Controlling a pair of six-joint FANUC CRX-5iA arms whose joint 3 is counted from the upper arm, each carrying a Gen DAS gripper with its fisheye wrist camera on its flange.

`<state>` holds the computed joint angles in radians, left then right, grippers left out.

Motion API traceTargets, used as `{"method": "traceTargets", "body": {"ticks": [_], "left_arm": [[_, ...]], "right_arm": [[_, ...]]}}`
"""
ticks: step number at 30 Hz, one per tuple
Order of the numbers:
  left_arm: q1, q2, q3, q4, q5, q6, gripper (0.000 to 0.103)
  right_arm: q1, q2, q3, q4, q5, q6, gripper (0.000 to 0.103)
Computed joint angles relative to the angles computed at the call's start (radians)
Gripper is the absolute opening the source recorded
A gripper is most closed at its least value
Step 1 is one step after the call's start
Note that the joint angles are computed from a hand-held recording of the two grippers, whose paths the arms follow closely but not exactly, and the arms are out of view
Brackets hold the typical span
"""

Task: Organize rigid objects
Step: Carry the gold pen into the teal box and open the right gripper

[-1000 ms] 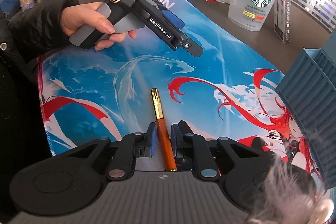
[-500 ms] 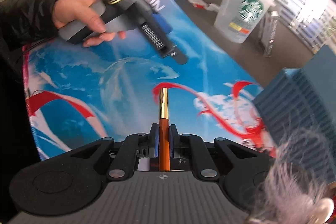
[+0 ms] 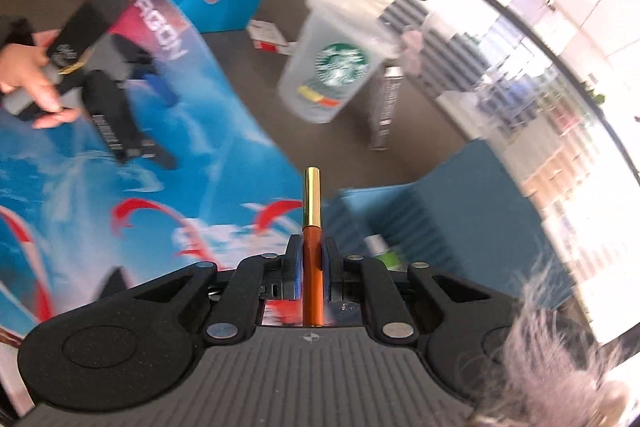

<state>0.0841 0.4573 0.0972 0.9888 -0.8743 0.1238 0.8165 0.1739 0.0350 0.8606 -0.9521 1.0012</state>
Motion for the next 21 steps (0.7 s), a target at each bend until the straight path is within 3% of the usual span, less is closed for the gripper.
{"method": "traceTargets", "body": {"ticks": [12,21], "left_arm": [[-0.005,-0.004,-0.005,-0.009,0.013,-0.006,0.103],[-0.006,-0.009,-0.008,-0.02,0.022,-0.01,0.103]], "right_arm": [[-0.145,0.104,0.184,-0.134,-0.068,0.285,0.009],[-0.202,0.177,0.259,-0.225,-0.071,0.353,0.009]]}}
